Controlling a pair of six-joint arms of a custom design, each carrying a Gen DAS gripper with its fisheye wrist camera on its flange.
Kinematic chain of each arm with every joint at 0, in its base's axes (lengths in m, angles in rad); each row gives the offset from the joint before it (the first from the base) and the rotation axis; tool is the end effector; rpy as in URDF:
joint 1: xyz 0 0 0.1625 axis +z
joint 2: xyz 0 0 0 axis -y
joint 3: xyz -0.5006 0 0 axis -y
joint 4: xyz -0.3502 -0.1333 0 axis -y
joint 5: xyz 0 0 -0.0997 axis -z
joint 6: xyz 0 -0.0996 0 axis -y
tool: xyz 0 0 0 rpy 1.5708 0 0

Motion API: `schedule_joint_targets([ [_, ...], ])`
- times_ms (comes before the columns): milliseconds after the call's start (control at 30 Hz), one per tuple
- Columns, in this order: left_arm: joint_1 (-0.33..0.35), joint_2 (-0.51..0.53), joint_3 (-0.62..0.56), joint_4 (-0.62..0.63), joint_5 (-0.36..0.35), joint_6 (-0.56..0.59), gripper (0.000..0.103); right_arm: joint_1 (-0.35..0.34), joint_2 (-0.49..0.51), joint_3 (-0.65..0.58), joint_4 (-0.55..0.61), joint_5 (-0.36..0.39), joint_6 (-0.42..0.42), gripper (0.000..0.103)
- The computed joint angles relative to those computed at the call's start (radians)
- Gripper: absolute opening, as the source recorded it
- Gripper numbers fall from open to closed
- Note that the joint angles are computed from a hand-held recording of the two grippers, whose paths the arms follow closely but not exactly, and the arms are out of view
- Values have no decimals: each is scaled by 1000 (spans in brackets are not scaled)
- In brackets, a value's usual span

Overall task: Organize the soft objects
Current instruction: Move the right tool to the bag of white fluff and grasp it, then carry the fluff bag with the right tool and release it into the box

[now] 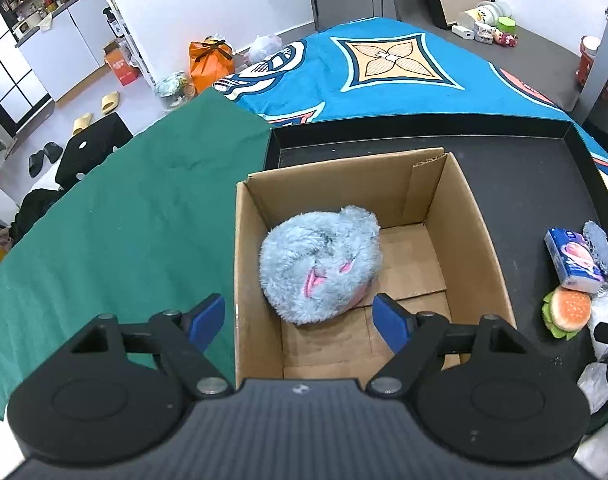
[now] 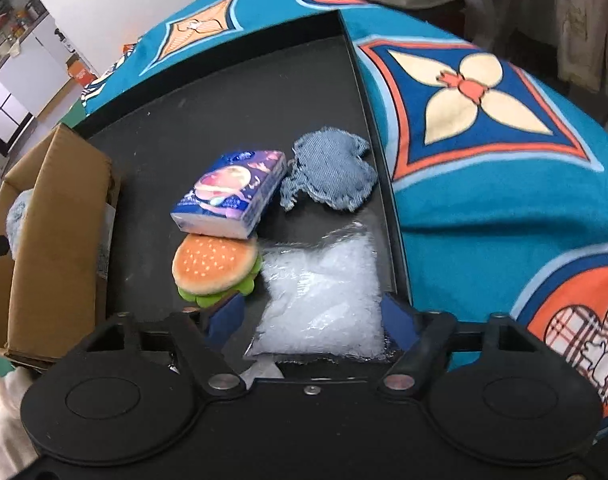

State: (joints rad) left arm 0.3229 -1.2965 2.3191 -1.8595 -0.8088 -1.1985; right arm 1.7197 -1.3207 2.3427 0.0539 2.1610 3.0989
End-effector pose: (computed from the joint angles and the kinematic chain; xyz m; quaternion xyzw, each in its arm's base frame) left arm -0.2620 -0.3007 0.2252 0.1548 0.8629 -0.2129 0.4314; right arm 0.1153 -0.2437 0.2286 0.0178 -0.9302 0.2490 0.2691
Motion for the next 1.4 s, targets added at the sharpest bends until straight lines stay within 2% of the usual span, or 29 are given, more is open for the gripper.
schedule_joint_targets([
  [167, 7, -2, -5, 17, 4, -15, 80, -6, -14, -7, 14, -6, -30, 42],
  [400, 10, -3, -1, 6, 1, -7, 80, 5, -28, -27, 41, -19, -14, 32],
  [767, 3, -31, 10, -3, 0, -19, 80, 88, -26, -66, 79, 6, 39, 30],
  [1033, 0, -68, 25, -19, -7, -15, 80, 176, -24, -108, 100, 25, 54, 30],
  [1400, -5, -121, 63, -66, -31, -7, 80, 294, 41, -195, 130, 56, 78, 30],
])
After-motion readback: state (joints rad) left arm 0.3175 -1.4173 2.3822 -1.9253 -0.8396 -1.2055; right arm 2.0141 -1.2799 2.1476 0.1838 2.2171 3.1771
